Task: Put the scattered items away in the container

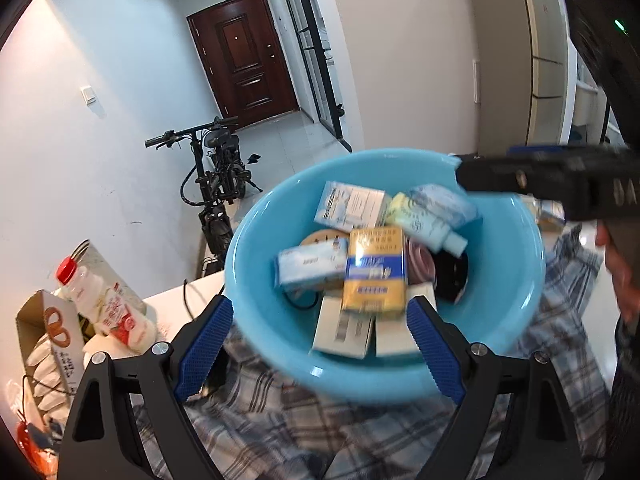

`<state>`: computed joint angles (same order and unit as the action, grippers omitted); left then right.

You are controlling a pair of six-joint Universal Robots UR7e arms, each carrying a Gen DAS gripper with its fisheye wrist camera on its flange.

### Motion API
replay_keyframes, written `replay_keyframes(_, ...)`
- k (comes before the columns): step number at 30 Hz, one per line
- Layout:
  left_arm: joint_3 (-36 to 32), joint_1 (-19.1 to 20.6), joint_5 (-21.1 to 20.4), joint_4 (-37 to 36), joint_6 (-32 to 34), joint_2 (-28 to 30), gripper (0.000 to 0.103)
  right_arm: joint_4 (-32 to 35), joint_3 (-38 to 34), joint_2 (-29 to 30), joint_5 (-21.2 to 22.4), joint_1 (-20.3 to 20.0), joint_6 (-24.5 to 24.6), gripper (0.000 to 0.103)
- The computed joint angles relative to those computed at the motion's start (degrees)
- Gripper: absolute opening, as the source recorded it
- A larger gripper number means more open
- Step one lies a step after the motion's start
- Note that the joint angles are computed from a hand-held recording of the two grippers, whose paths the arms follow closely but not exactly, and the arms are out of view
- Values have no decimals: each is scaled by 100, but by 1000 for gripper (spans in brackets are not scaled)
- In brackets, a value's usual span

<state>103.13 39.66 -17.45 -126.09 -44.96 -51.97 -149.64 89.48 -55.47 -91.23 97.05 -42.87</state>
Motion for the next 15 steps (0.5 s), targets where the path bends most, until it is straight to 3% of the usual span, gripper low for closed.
replay_keyframes(15, 999, -432, -518, 1447, -2058, -868, 90, -112, 303, -83, -146, 70, -226, 100)
